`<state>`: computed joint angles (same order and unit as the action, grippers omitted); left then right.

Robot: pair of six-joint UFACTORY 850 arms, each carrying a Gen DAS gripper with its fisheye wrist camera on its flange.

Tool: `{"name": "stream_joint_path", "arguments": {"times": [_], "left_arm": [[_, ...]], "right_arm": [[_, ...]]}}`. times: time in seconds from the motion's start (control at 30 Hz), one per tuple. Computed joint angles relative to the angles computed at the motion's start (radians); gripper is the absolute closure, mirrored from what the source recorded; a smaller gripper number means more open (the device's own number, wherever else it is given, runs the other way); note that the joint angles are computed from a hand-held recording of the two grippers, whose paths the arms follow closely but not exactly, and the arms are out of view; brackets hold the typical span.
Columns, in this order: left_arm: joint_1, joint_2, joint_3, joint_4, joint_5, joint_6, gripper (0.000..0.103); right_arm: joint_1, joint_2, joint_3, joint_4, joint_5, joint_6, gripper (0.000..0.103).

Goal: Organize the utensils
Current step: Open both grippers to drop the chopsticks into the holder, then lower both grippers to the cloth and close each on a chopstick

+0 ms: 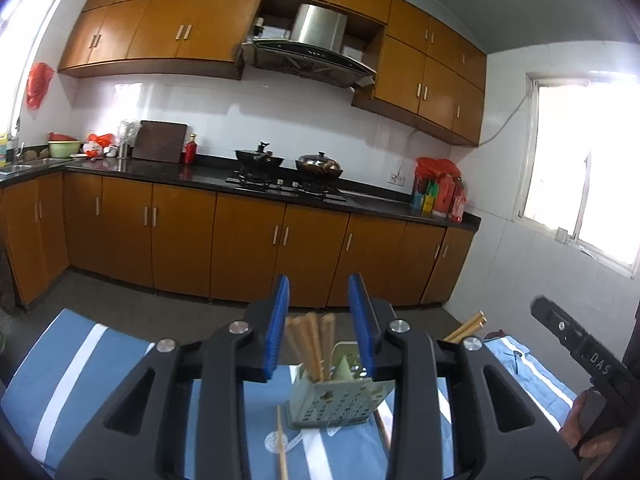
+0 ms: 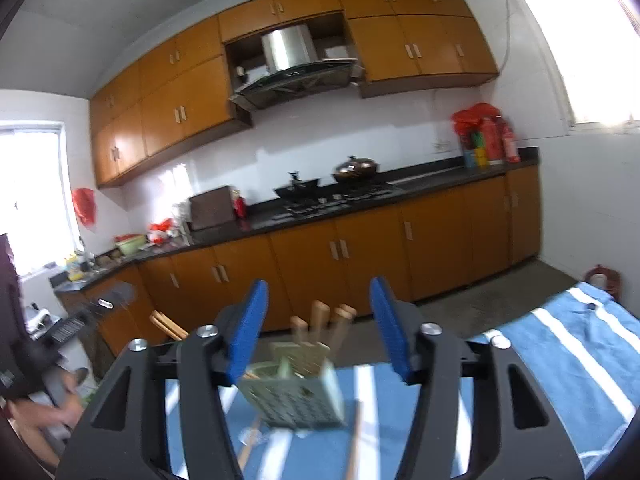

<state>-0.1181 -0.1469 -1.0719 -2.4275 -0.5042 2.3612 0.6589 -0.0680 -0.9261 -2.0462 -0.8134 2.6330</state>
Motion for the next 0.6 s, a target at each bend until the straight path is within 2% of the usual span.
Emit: {"name": "stream_joint_path", "arguments": {"times": [0.13, 0.27, 0.33, 0.4, 0.47, 0.6], "left_arm": [[0.045, 0.048, 0.091, 0.011, 0.008, 0.028, 0.063], [0.071, 0.020, 0.134, 0.047, 0.074, 0.042, 0.062], [0.081, -0.019, 0.134, 0.122, 0.120, -0.026, 0.062], [0.083, -0.065, 0.130, 0.235, 0.160, -0.131, 0.062], [0.082, -0.094, 0.124, 0.332, 0.181, -0.217, 0.062], [0.063, -0.139, 0.123, 0.457, 0.199, -0.323, 0.062]], "right_arm": [[-0.001, 0.013, 0.055, 0.161, 0.016, -0.117, 0.045], [-0.038, -0.039, 0.082, 0.303, 0.152, -0.181, 0.045], [-0.053, -0.082, 0.078, 0.334, 0.247, -0.187, 0.049], [-0.061, -0.136, 0.056, 0.307, 0.362, -0.143, 0.059], [-0.061, -0.180, 0.034, 0.246, 0.444, -0.079, 0.062], [-0.033, -0.264, -0.033, 0.294, 0.483, -0.151, 0.063]]}}
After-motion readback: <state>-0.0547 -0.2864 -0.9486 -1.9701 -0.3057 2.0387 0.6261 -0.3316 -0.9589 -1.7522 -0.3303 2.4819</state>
